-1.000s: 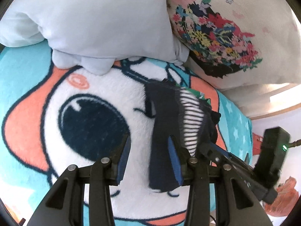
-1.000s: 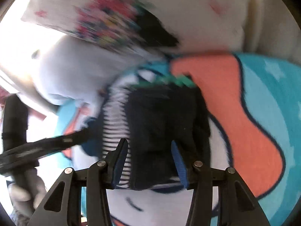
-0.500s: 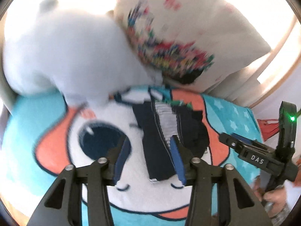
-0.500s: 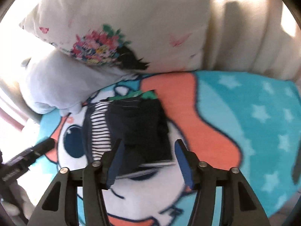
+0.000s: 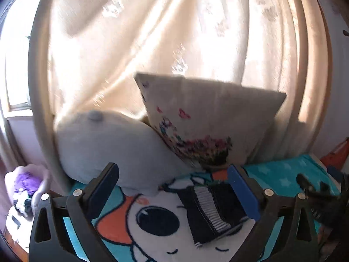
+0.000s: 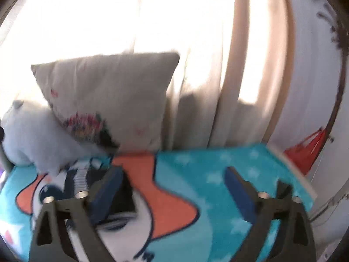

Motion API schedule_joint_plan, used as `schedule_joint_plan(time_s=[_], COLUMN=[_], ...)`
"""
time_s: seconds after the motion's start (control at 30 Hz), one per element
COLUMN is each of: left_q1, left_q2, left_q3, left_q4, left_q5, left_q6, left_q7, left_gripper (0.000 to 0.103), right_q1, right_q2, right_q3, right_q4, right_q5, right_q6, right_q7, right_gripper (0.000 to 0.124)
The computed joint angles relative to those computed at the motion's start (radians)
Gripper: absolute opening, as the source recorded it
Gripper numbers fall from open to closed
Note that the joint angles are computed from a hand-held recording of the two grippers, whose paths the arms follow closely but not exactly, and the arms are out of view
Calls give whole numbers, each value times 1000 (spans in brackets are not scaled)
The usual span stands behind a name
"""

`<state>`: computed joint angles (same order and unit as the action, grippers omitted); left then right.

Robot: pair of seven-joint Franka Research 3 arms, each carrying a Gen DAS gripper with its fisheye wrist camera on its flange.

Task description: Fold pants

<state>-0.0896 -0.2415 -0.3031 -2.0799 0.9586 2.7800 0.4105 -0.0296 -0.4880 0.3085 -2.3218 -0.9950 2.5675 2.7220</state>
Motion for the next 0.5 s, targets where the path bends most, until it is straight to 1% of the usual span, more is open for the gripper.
schedule_joint_plan(time_s=[0.03, 0.07, 0.1, 0.13, 0.17, 0.23, 0.27, 0.33, 0.4, 0.5], left_q1=[8, 3, -15, -45, -72, -105, -118, -135, -155, -187], left_q2=[-1, 5, 21, 42, 65, 95, 105, 127, 142, 162], left_q3=[-17, -25, -20, -4, 10, 18, 20, 15, 11, 5], left_q4=[11, 28, 48, 73, 99, 134, 139, 143, 135, 131], left_q5=[29, 27, -8, -91, -178, -289, -327, -347, -360, -387], left_q6=[-28, -69, -103, -145, -192, -292, -325, -380, -422, -476], left_q7=[-28, -23, 19, 112, 198, 274, 289, 282, 270, 268], left_gripper=[103, 103, 103, 103, 103, 103, 103, 103, 103, 103], right_q1=[-1, 33, 63, 85, 104, 123, 133, 153, 156, 160], right_q2=[5, 27, 54, 75, 90, 94, 98, 104, 106, 117], right_q3=[-7, -43, -73, -93, -118, -150, -162, -183, -182, -186], right_q4=[-5, 2, 20, 37, 45, 37, 33, 24, 7, -12], right_q5=[-21, 27, 129, 199, 268, 370, 417, 499, 549, 640], right_q6=[20, 20, 1, -20, -17, 22, 41, 68, 81, 71], right_q7=[-5, -79, -195, -264, -322, -398, -438, -527, -585, -663], right_gripper=[103, 103, 103, 103, 103, 103, 103, 103, 103, 103])
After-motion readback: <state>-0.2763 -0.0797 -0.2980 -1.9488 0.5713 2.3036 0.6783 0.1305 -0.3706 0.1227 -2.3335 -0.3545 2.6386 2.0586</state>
